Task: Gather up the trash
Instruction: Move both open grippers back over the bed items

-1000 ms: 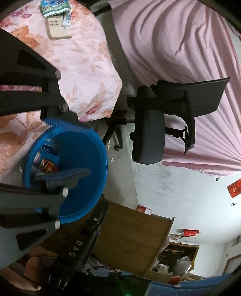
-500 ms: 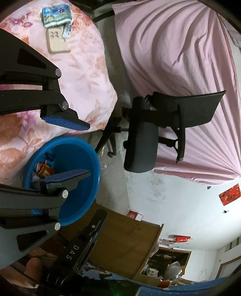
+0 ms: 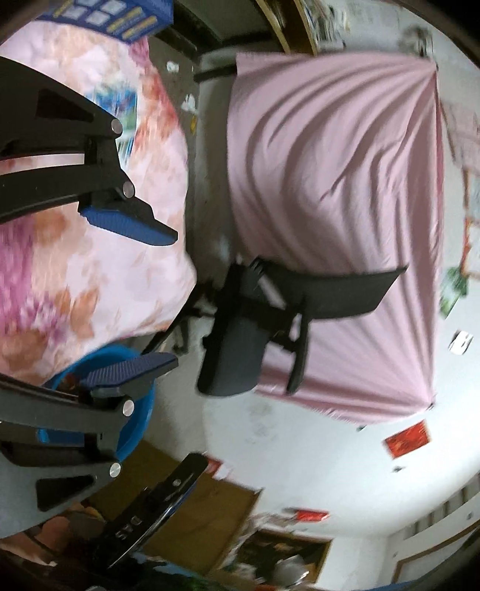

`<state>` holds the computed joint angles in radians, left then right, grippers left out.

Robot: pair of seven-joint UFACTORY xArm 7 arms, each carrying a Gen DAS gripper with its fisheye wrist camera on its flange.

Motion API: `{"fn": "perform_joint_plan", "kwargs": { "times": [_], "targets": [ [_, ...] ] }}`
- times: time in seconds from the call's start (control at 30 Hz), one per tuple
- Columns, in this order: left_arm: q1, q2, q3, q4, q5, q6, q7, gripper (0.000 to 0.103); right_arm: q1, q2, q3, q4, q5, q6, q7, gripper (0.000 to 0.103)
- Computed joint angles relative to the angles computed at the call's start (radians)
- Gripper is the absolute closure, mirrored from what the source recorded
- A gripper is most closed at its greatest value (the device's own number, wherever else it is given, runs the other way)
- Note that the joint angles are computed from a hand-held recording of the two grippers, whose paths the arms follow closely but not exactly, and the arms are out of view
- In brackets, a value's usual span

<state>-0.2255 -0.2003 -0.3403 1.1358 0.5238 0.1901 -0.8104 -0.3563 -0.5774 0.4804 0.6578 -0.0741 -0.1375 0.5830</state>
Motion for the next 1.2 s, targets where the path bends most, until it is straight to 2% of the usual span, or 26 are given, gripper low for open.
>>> {"fn": "perform_joint_plan", "kwargs": {
  "times": [0.13,0.17,0.2,0.3,0.37,0.5,0.67,0.8,0.93,1.07,1.2],
  "targets": [
    [0.095,-0.096,-0.018,-0.072,0.064,-0.025,-0.103,0.043,-0.098,-0.017,0.119,0.017,0.023,-0.069,0.029,0.006],
    [0.132,-0.125,-0.031,-0.095,0.078,-0.038,-0.131,0.037,-0.133,-0.027,0.161,0.021,0.038,-0.093,0.039,0.001],
    [0.183,-0.157,-0.055,-0.118,0.097,-0.054,-0.166,0.027,-0.161,-0.032,0.194,0.026,0.053,-0.113,0.044,0.000],
    [0.348,-0.259,-0.133,-0.193,0.129,-0.122,-0.259,0.006,-0.235,-0.048,0.287,0.041,0.103,-0.170,0.053,0.000],
    [0.454,-0.335,-0.178,-0.243,0.133,-0.158,-0.303,0.003,-0.278,-0.052,0.347,0.054,0.136,-0.210,0.048,0.000],
    [0.558,-0.425,-0.200,-0.323,0.109,-0.204,-0.302,0.003,-0.309,-0.024,0.418,0.087,0.170,-0.260,-0.004,0.000],
    [0.578,-0.464,-0.164,-0.412,0.061,-0.239,-0.244,0.003,-0.378,-0.015,0.533,0.133,0.192,-0.261,-0.064,0.000],
    [0.578,-0.445,-0.146,-0.458,0.019,-0.271,-0.193,0.003,-0.439,0.001,0.621,0.178,0.151,-0.222,-0.075,0.000],
    [0.513,-0.404,-0.090,-0.486,-0.027,-0.266,-0.124,0.003,-0.495,0.019,0.686,0.220,0.080,-0.159,-0.062,0.000],
    [0.414,-0.339,-0.018,-0.471,-0.081,-0.195,-0.032,0.003,-0.552,0.065,0.752,0.276,-0.006,-0.053,-0.041,0.000],
    [0.417,-0.288,-0.043,-0.429,-0.114,-0.076,0.033,0.004,-0.596,0.117,0.802,0.319,-0.078,0.050,-0.017,0.000]
  ]
}}
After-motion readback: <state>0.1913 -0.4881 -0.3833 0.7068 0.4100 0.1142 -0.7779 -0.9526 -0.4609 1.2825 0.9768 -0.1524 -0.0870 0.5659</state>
